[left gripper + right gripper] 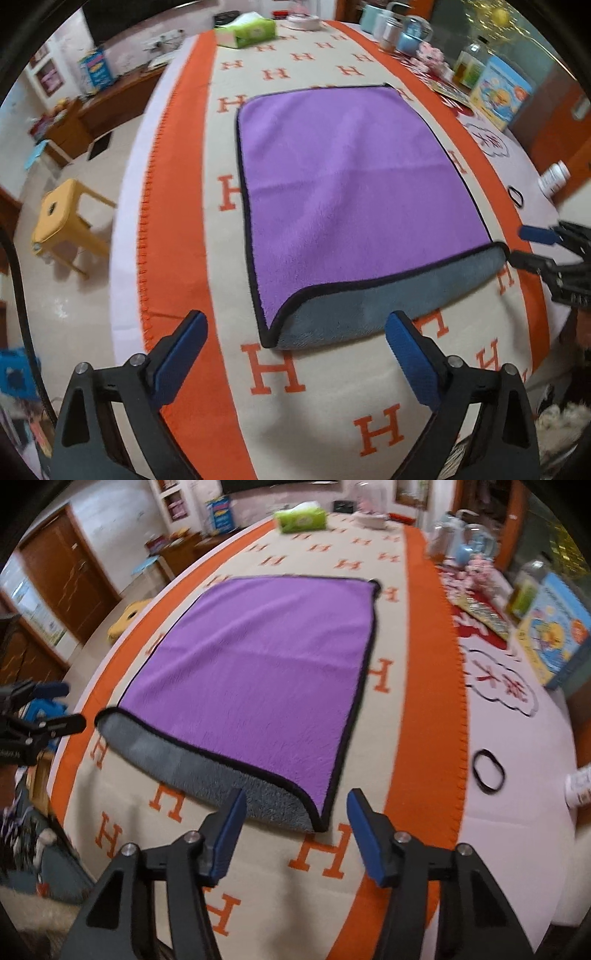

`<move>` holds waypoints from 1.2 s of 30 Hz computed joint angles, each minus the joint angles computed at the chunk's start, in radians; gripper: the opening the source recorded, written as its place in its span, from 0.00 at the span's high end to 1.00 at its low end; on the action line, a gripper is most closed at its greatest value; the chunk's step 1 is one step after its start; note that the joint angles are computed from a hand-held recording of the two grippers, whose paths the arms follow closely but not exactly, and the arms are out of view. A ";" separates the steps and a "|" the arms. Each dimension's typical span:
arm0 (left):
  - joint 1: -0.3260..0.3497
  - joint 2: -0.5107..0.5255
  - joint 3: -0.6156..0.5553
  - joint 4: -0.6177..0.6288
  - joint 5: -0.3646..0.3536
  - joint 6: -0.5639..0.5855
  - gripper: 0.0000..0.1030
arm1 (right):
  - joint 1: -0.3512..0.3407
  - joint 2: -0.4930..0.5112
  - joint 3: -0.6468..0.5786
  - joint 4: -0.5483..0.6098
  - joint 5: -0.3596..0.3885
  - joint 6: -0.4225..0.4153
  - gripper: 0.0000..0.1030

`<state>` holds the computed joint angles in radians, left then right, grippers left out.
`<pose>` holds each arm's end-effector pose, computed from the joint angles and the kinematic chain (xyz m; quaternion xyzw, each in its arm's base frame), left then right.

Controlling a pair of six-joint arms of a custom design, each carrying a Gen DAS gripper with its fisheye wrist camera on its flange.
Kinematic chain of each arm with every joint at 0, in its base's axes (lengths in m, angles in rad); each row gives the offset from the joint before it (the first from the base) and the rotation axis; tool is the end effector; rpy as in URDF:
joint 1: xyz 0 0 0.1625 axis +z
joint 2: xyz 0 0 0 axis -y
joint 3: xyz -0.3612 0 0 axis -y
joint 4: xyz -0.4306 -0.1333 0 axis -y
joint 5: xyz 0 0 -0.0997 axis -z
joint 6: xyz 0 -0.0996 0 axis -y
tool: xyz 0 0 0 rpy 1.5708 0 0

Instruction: Fold towel

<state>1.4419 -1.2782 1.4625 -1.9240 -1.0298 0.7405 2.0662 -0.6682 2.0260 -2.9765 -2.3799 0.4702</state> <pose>0.1008 -0.6585 0.3620 0.3839 0.8804 0.0026 0.2784 0.2808 -0.3909 -0.0985 0.0022 -0.9191 0.2022 0.3383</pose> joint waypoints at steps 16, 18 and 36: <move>0.044 0.160 -0.206 0.273 -0.100 0.094 0.41 | -0.122 -0.024 0.023 -0.062 0.175 -0.240 0.67; 0.044 0.171 -0.221 0.295 -0.097 0.092 0.45 | -0.129 -0.024 0.019 -0.054 0.179 -0.253 0.71; 0.056 0.249 -0.317 0.384 -0.059 0.051 0.90 | -0.112 -0.016 0.022 -0.064 0.157 -0.283 0.90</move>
